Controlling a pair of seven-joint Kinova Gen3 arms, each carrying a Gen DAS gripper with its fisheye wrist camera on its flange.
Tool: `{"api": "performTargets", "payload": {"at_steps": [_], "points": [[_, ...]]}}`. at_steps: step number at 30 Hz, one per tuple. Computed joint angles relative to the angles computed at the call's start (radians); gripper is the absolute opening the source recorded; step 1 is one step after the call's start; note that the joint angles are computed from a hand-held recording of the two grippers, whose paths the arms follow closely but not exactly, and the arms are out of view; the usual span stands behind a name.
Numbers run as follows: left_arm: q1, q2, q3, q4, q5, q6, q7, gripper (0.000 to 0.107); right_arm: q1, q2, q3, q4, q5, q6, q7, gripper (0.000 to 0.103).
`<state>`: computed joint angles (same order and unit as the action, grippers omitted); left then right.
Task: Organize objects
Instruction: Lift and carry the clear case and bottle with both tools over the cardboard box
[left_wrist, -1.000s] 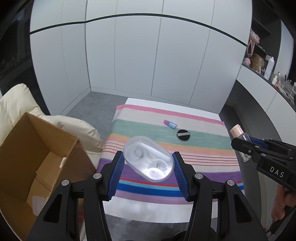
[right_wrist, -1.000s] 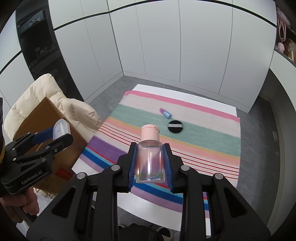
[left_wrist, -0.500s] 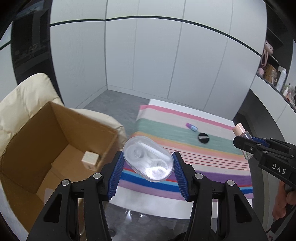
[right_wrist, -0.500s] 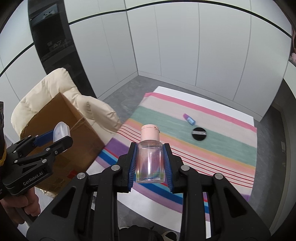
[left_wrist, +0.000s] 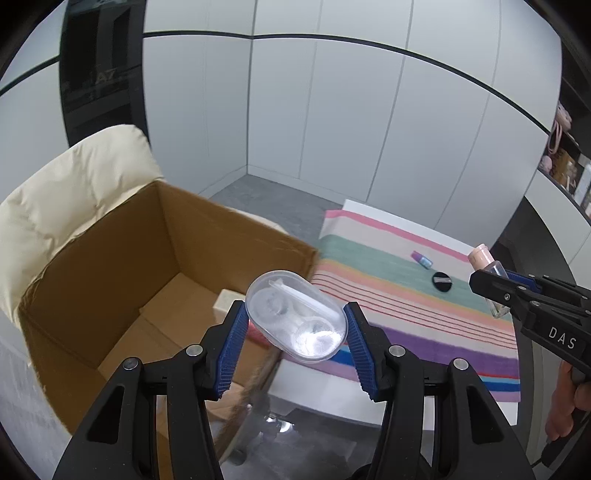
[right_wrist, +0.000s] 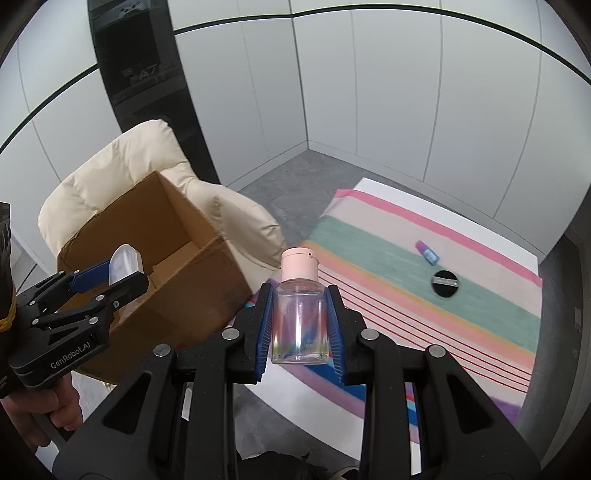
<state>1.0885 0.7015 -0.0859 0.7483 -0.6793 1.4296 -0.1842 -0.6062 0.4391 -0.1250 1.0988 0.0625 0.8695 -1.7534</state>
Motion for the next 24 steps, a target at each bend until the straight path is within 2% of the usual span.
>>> {"api": "performTargets", "payload": {"at_steps": [7, 24], "points": [[0.016, -0.065, 0.007, 0.115, -0.023, 0.001, 0.084, 0.054, -0.031, 0.029, -0.01, -0.046, -0.005, 0.014, 0.009, 0.028], [0.007, -0.179, 0.089, 0.322, -0.087, 0.039, 0.259, 0.054, -0.098, 0.091, -0.023, -0.143, -0.033, 0.048, 0.047, 0.028]]}}
